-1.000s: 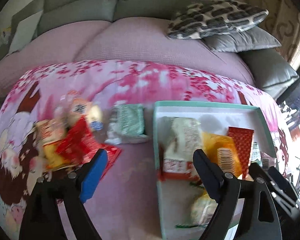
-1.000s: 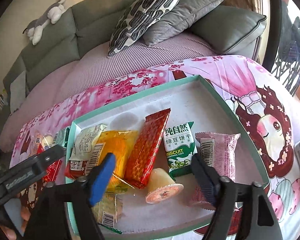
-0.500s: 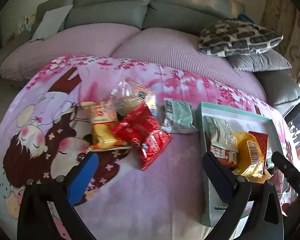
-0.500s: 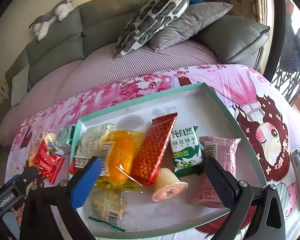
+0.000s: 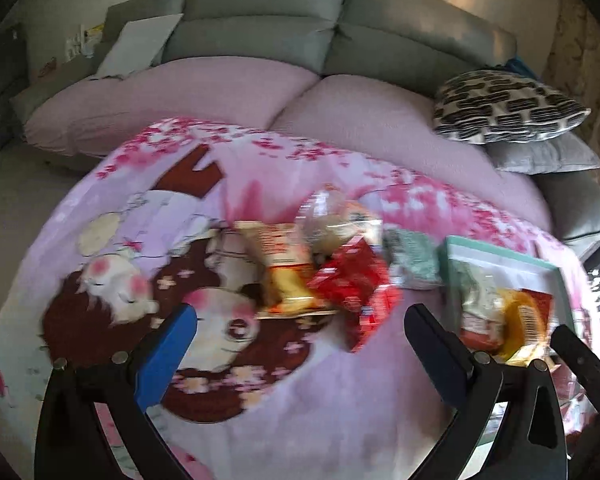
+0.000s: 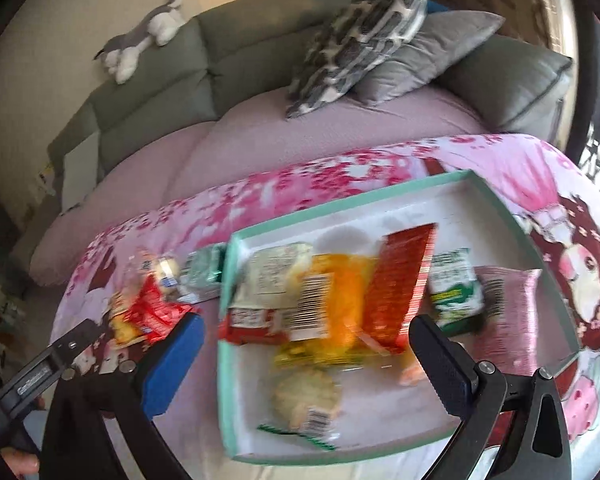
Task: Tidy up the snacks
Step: 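Move both tools back over the remaining snack pile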
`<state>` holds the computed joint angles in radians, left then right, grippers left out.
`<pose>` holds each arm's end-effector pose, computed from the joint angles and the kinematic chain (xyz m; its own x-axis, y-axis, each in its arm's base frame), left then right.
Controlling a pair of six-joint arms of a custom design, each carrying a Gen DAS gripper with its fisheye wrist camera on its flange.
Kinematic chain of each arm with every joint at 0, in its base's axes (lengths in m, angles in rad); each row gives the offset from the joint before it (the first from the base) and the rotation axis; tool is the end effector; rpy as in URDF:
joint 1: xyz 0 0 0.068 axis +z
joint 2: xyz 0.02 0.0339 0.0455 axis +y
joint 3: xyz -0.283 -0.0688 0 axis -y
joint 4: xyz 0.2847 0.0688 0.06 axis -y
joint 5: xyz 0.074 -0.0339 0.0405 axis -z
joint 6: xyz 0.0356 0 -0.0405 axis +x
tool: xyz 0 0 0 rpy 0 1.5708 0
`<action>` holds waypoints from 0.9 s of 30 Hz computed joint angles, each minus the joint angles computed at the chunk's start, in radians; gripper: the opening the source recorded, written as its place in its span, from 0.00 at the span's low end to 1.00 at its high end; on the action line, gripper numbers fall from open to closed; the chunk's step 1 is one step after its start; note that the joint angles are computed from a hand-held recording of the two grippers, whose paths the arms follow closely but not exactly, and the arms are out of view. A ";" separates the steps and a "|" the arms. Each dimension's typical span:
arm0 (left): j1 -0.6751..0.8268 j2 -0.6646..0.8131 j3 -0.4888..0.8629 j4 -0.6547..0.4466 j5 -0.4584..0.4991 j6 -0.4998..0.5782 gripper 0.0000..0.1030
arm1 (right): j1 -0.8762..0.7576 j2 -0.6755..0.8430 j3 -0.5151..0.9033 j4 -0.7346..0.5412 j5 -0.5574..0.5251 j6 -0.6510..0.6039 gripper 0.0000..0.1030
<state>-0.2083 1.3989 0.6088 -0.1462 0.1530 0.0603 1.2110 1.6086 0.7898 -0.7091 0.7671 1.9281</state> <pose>0.2721 -0.0631 0.1444 -0.7689 0.2234 -0.5991 0.3397 0.9365 -0.0868 0.1193 0.2471 0.1298 -0.4984 0.5906 -0.6346 0.5615 0.7777 0.2827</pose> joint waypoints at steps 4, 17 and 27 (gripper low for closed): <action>0.061 0.022 0.018 -0.007 -0.026 0.001 1.00 | -0.017 0.037 0.034 0.129 -0.022 -0.150 1.00; 0.126 0.066 0.050 0.004 -0.144 -0.050 1.00 | -0.034 0.171 0.163 0.146 -0.100 -0.254 1.00; 0.172 0.021 -0.007 0.056 -0.060 -0.030 1.00 | -0.016 0.188 0.179 0.177 -0.074 -0.221 1.00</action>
<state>-0.0361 1.4201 0.6022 -0.0899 0.0931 0.0304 1.1949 1.7961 0.9687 -0.5324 0.6929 1.7069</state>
